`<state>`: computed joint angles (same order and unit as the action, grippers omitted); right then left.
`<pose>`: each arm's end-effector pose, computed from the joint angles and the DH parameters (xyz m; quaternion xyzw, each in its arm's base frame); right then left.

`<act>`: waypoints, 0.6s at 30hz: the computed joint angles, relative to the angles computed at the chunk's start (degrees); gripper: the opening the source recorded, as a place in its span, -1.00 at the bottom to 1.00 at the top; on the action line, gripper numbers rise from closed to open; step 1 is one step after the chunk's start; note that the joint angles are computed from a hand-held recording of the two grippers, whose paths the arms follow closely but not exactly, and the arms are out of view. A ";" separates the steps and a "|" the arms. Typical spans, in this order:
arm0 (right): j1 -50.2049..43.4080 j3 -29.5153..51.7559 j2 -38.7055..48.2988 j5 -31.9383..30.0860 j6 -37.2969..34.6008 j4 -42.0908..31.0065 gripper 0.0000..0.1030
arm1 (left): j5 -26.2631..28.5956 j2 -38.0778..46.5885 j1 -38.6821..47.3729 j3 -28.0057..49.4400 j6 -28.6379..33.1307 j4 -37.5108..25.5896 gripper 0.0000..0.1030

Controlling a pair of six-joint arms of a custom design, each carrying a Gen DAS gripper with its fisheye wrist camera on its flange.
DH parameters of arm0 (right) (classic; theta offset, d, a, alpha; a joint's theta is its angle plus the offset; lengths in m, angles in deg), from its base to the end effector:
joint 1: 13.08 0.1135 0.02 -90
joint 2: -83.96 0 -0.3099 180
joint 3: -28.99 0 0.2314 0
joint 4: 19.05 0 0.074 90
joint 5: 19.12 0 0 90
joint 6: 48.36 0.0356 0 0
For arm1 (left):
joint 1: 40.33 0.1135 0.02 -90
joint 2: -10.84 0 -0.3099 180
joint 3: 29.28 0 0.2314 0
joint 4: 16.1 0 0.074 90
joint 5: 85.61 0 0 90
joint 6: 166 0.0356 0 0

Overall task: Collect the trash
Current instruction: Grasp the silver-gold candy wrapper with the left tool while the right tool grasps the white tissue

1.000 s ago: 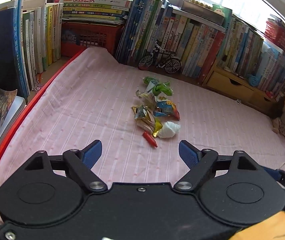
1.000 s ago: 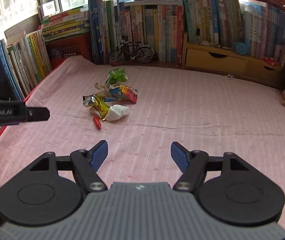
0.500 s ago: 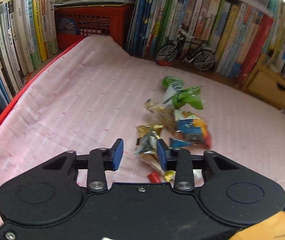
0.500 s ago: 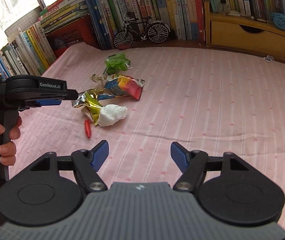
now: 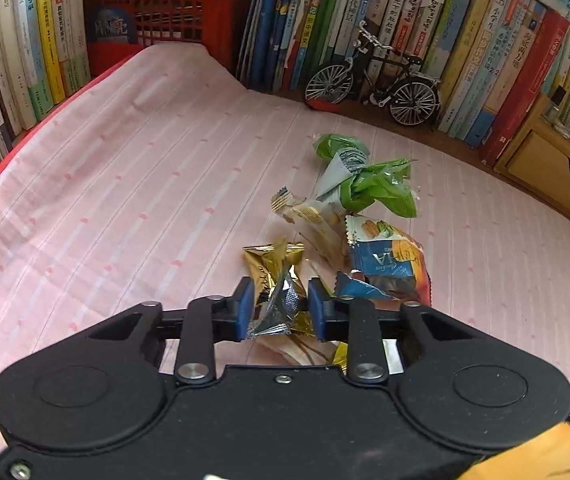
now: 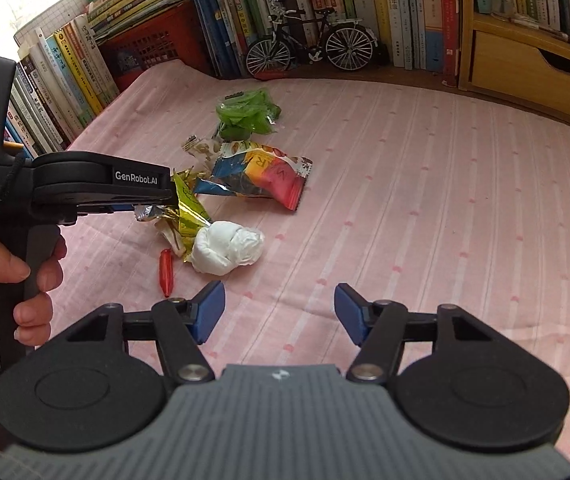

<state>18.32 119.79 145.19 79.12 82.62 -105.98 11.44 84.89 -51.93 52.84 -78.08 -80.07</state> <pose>0.1145 0.0639 0.4074 0.1001 0.9522 0.1098 0.2669 0.2198 -0.0496 0.3534 0.0972 0.9495 -0.0932 0.2836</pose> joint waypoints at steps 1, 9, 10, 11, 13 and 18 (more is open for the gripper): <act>-0.47 -0.35 0.16 -0.68 -0.49 0.69 0.44 | -0.38 -0.29 -0.25 -0.16 0.33 0.28 -0.55; -1.41 -2.65 2.82 -4.02 -2.72 7.71 0.44 | -3.36 -3.08 -0.39 0.05 2.21 0.14 -0.61; -1.41 -2.79 3.23 -4.15 -3.12 8.38 0.44 | -3.18 -3.29 -0.07 0.39 2.18 -0.21 -0.61; -1.43 -2.85 3.81 -4.31 -3.71 9.07 0.44 | -2.97 -3.50 0.32 0.80 2.23 -0.58 -0.61; -1.49 -2.94 4.83 -4.51 -4.66 10.21 0.44 | -2.78 -3.77 0.97 1.63 2.60 -1.29 -0.61; -1.87 -3.18 6.86 -5.55 -4.92 12.17 0.40 | -2.74 -4.65 2.37 3.00 3.43 -2.41 -0.61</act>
